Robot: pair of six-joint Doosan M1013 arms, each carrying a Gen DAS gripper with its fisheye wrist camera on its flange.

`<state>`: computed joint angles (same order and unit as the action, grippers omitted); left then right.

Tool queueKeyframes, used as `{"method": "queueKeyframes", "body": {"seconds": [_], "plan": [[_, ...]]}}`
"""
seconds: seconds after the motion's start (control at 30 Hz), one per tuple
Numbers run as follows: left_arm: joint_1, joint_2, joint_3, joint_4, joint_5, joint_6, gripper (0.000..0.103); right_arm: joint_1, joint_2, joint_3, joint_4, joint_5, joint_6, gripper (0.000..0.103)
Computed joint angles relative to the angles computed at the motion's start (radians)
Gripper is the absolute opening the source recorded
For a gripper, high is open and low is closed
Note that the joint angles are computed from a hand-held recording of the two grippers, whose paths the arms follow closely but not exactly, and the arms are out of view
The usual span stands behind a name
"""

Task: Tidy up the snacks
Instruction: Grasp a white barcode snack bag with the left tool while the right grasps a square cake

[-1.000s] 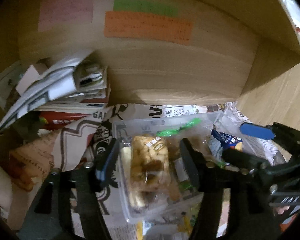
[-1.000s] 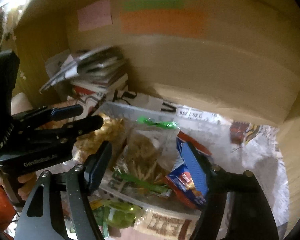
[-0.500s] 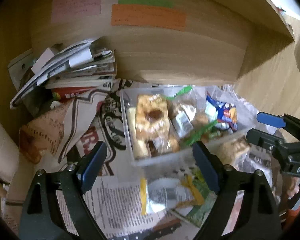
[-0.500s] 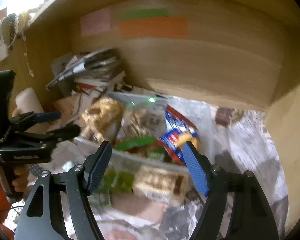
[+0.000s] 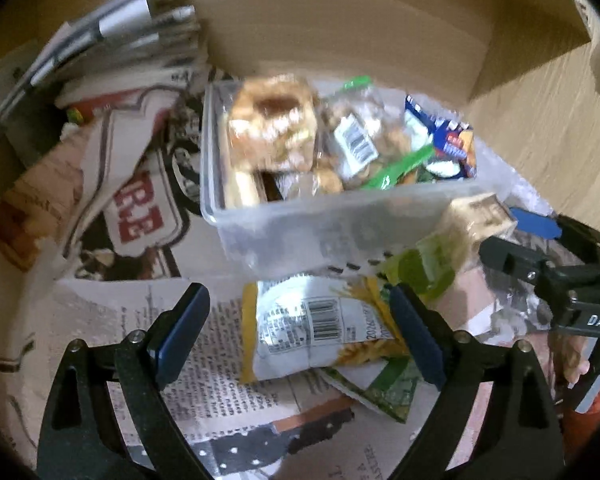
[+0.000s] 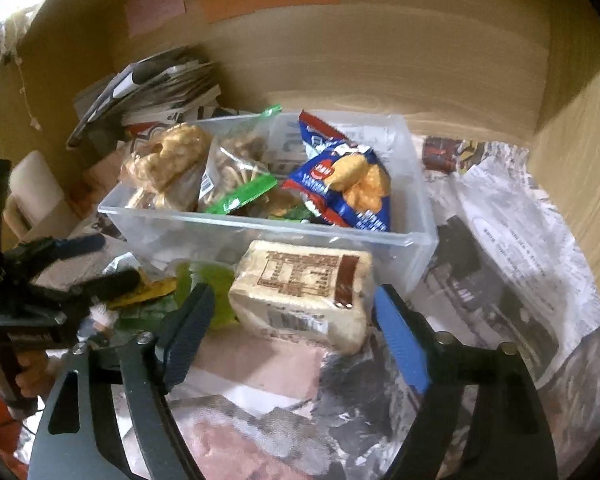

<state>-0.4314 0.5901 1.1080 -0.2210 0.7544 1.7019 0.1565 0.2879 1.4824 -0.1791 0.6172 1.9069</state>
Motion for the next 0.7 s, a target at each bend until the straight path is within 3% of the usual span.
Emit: {"method": "queueKeyframes", "body": {"seconds": [0.2, 0.33, 0.43, 0.5, 0.57, 0.7], "plan": [[0.013, 0.028, -0.030, -0.064, 0.051, 0.002, 0.092, 0.013, 0.012, -0.004, -0.098, 0.006, 0.065, 0.090], [0.008, 0.023, -0.010, -0.045, 0.015, -0.002, 0.092, 0.013, 0.027, -0.017, -0.116, 0.033, 0.083, 0.088], [0.003, 0.013, 0.010, -0.035, -0.007, -0.005, 0.083, -0.001, 0.030, -0.015, -0.055, 0.025, 0.070, 0.088], [0.002, 0.007, 0.022, -0.021, -0.024, -0.017, 0.071, -0.007, 0.028, -0.011, -0.025, 0.016, 0.061, 0.087], [0.002, 0.002, 0.027, -0.030, -0.026, -0.002, 0.063, -0.009, 0.024, -0.006, -0.010, 0.004, 0.050, 0.078], [0.006, -0.015, 0.042, -0.031, -0.033, 0.020, 0.058, -0.006, 0.016, 0.003, -0.048, -0.001, 0.094, 0.077]]}}
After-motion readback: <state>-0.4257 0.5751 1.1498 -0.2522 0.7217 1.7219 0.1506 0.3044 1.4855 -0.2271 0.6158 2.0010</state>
